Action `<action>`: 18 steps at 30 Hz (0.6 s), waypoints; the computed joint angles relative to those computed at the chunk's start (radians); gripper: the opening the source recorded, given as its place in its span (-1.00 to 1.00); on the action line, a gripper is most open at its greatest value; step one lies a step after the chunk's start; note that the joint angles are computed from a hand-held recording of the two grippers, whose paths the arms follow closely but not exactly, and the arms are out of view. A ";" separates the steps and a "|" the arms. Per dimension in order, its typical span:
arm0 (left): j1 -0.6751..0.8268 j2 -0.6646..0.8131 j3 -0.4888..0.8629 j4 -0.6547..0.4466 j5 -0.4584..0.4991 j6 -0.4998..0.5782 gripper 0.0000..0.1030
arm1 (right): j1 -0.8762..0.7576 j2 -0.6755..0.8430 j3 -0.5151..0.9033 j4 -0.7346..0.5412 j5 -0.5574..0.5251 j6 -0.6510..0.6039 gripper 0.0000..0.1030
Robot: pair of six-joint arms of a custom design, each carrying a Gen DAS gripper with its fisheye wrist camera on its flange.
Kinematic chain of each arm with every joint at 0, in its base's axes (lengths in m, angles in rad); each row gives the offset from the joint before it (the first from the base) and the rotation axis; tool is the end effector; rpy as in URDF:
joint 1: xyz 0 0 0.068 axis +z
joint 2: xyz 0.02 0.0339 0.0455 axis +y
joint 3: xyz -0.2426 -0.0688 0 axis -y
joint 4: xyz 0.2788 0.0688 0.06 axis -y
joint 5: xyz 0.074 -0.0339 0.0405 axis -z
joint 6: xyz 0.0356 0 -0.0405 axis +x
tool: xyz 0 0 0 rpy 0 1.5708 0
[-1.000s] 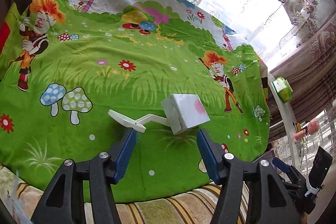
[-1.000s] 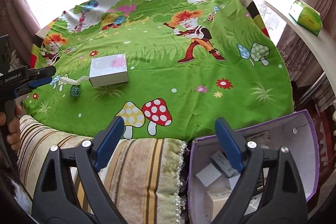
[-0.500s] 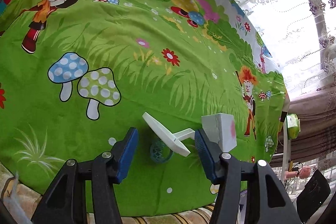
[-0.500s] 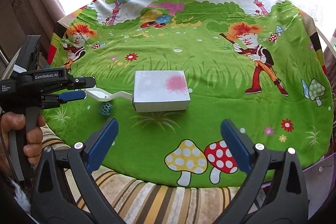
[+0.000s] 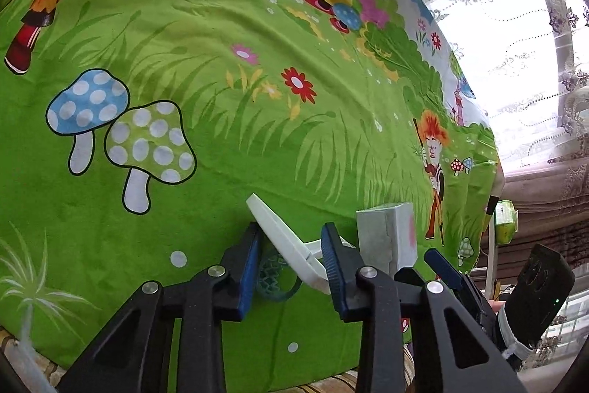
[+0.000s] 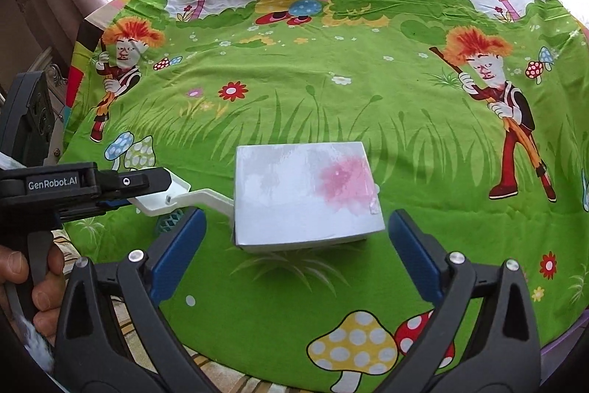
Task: Organize rigid objects
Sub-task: 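Grasp the pink-printed white box with the right tool while the left tool grasps the white plastic holder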
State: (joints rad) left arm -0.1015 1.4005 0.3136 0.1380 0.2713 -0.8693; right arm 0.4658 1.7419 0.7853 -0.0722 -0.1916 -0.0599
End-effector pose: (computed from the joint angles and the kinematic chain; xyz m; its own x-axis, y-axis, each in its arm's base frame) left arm 0.2227 -0.0323 0.0457 -0.7150 -0.6669 -0.2096 -0.4544 0.6713 -0.5856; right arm 0.2893 0.1530 0.0660 -0.7324 -0.4339 -0.5247 -0.5736 0.8085 0.1320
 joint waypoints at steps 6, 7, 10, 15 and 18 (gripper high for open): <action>-0.006 0.000 -0.011 0.031 -0.004 0.005 -0.38 | -0.004 0.123 0.088 -0.017 0.008 0.002 0.95; -0.008 0.004 -0.011 0.037 -0.007 0.005 -0.40 | -0.005 0.135 0.096 -0.022 0.004 0.000 0.95; -0.009 0.003 -0.018 0.059 0.002 0.004 -0.54 | 0.001 0.155 0.104 -0.025 0.027 0.007 0.91; -0.029 -0.018 -0.026 0.062 -0.002 0.003 -0.87 | 0.014 0.103 0.054 0.010 0.081 0.003 0.90; -0.034 -0.021 -0.038 0.077 0.006 -0.011 -0.87 | 0.017 0.060 0.020 0.017 0.115 0.003 0.89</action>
State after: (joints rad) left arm -0.1351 1.3796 0.2759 0.2154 0.2775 -0.8804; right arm 0.4832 1.8022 0.8053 -0.0551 -0.0769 -0.0571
